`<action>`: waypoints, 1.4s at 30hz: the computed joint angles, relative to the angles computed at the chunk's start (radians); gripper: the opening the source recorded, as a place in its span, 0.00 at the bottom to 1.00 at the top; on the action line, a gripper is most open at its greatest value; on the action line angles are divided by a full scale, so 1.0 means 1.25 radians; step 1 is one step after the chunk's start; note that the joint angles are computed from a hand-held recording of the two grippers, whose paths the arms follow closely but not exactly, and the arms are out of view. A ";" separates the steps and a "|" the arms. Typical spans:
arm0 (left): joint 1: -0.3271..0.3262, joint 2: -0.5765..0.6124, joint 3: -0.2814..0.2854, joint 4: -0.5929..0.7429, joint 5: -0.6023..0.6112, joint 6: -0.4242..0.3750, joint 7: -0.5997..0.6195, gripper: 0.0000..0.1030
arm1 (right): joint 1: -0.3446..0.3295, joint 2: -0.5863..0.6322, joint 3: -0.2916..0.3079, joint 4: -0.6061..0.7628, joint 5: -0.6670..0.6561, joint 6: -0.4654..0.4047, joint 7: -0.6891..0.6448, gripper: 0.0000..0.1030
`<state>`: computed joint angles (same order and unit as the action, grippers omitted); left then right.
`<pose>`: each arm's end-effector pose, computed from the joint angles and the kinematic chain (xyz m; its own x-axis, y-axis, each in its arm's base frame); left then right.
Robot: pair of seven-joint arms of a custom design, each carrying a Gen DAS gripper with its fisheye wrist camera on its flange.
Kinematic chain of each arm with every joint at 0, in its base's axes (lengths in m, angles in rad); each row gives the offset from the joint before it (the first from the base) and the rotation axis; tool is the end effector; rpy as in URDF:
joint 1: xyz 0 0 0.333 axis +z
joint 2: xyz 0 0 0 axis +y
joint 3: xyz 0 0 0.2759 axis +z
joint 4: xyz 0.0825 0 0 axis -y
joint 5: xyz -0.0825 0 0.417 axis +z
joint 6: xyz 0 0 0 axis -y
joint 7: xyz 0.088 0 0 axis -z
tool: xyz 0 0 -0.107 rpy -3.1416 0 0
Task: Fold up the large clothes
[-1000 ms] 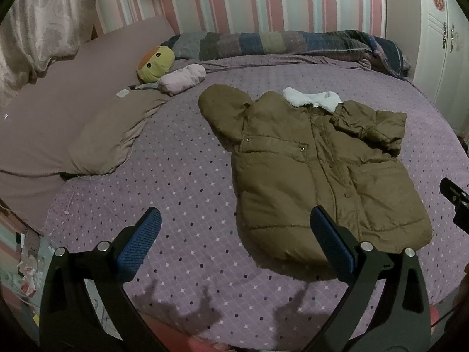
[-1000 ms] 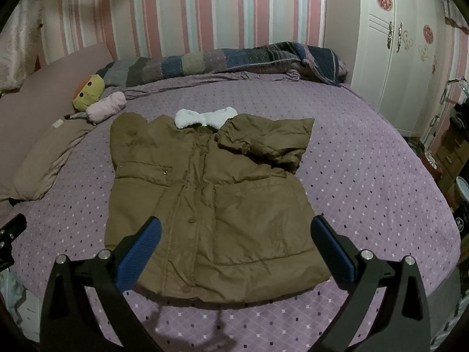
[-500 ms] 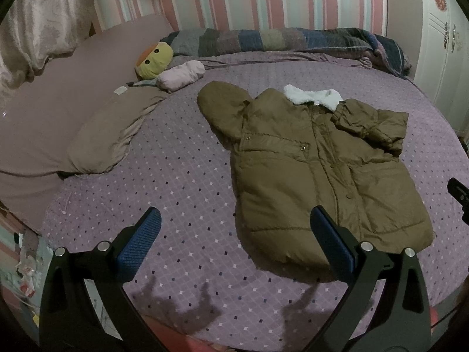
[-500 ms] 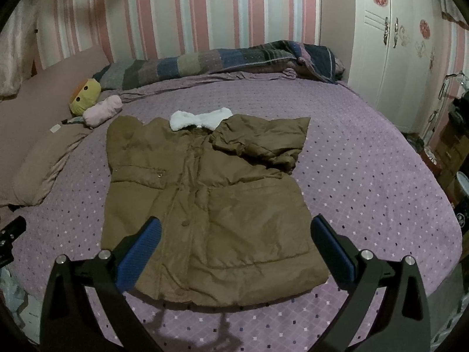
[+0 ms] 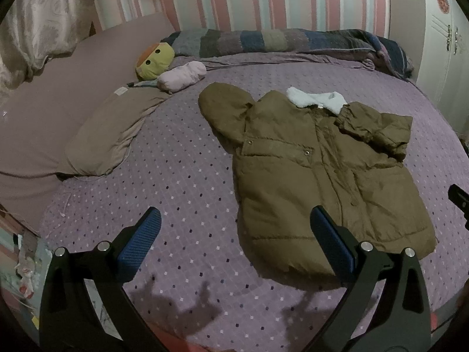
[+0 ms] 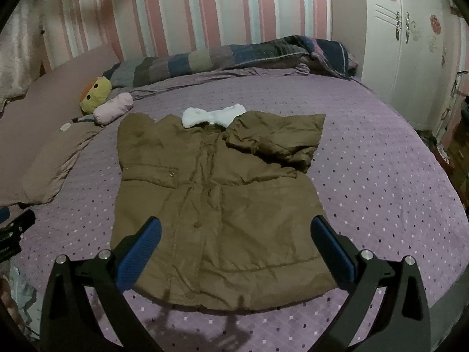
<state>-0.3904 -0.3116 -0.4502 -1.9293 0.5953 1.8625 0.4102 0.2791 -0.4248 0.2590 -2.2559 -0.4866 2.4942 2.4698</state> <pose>0.3693 -0.3862 0.6024 0.2563 -0.9571 -0.1353 -0.7388 -0.1037 -0.6659 0.4426 0.2808 0.5519 -0.0369 -0.9987 -0.0344 -0.6936 0.0504 -0.7186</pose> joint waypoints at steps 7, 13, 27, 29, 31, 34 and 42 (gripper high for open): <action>0.012 0.002 0.015 -0.003 0.005 0.036 0.007 0.97 | 0.021 0.021 -0.024 0.019 0.020 0.034 -0.075 0.99; 0.027 0.020 0.027 0.024 0.018 0.038 0.051 0.97 | 0.027 0.039 -0.068 0.052 0.110 0.068 -0.197 0.99; 0.040 0.163 0.063 0.270 0.088 0.070 0.188 0.97 | -0.015 0.245 -0.100 0.339 0.078 0.052 -0.395 0.99; 0.040 0.167 0.078 0.268 0.071 0.101 0.160 0.97 | -0.014 0.255 -0.107 0.340 0.063 0.079 -0.375 0.99; 0.041 0.162 0.087 0.242 0.058 0.132 0.124 0.97 | -0.010 0.241 -0.121 0.296 0.115 0.142 -0.366 0.99; 0.042 0.162 0.097 0.200 0.014 0.173 0.128 0.97 | -0.019 0.209 -0.131 0.198 0.171 0.251 -0.316 0.99; 0.035 0.159 0.083 0.134 0.081 0.195 0.050 0.97 | -0.147 0.149 -0.058 0.055 0.055 0.421 -0.088 0.99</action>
<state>-0.3464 -0.1133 -0.3462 -1.7615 0.6964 2.1057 0.4727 0.0954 -0.2382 0.1869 -2.1867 -0.4180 3.0207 2.3600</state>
